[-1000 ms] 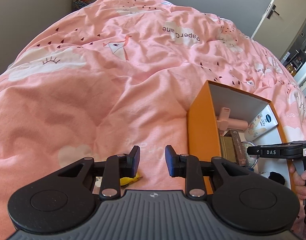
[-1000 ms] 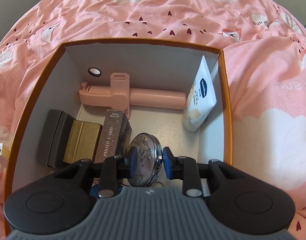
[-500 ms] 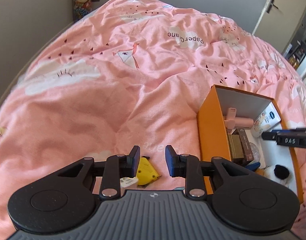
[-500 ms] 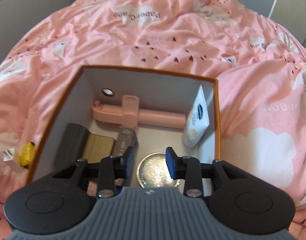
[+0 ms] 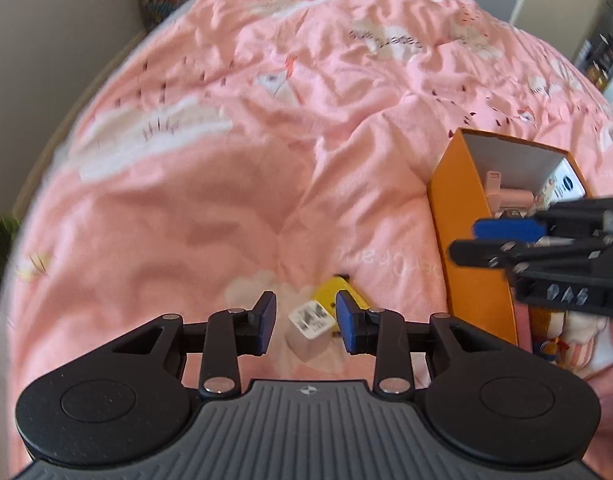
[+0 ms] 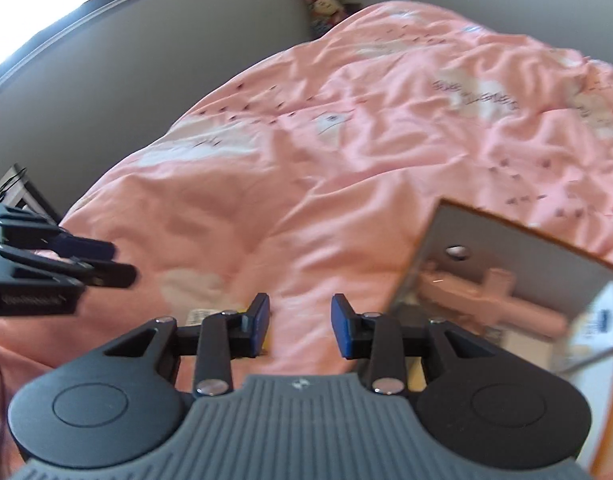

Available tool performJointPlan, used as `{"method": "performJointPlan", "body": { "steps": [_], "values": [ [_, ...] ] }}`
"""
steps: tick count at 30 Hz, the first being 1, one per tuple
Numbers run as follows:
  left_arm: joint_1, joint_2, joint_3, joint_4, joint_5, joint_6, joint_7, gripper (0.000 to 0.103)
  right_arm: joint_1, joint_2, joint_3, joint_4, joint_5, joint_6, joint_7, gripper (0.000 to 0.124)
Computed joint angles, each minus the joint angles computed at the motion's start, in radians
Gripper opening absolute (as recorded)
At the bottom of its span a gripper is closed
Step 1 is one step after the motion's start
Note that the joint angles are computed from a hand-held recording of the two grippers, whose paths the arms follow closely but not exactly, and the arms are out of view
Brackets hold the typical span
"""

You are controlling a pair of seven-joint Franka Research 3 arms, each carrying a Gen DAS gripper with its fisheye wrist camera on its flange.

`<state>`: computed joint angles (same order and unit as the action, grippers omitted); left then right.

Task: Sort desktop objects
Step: 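Move both open tools to the white charger and yellow tape measure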

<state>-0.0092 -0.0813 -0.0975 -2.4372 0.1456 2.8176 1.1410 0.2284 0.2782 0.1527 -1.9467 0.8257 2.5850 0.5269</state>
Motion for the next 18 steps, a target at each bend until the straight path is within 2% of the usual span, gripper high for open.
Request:
{"method": "performJointPlan", "body": {
  "steps": [3,5,6,8,12,15,18],
  "values": [
    [0.006,0.052,0.008,-0.003,-0.073,0.04,-0.046,0.039,0.029,0.047,0.005,0.024,-0.054,-0.015,0.043,0.036],
    [0.014,0.078,0.007,-0.006,-0.081,0.068,-0.084,0.043,0.053,0.076,0.003,0.029,-0.116,-0.005,0.068,0.036],
    [0.017,0.085,0.006,-0.012,-0.082,0.084,-0.091,0.048,0.06,0.088,0.004,0.03,-0.14,0.001,0.073,0.036],
    [0.021,0.097,0.007,-0.014,0.011,0.105,-0.145,0.049,0.069,0.11,0.005,0.031,-0.185,0.009,0.083,0.036],
    [0.019,0.116,0.017,-0.005,0.301,0.127,-0.255,0.056,0.078,0.149,0.002,0.051,-0.258,0.003,0.12,0.036],
    [0.026,0.126,0.019,-0.018,0.381,0.179,-0.207,0.057,0.081,0.173,-0.007,0.078,-0.321,-0.01,0.144,0.036],
    [0.049,0.143,-0.018,-0.023,0.221,0.18,0.057,0.059,0.076,0.185,-0.003,0.098,-0.364,-0.031,0.124,0.036]
  ]
}}
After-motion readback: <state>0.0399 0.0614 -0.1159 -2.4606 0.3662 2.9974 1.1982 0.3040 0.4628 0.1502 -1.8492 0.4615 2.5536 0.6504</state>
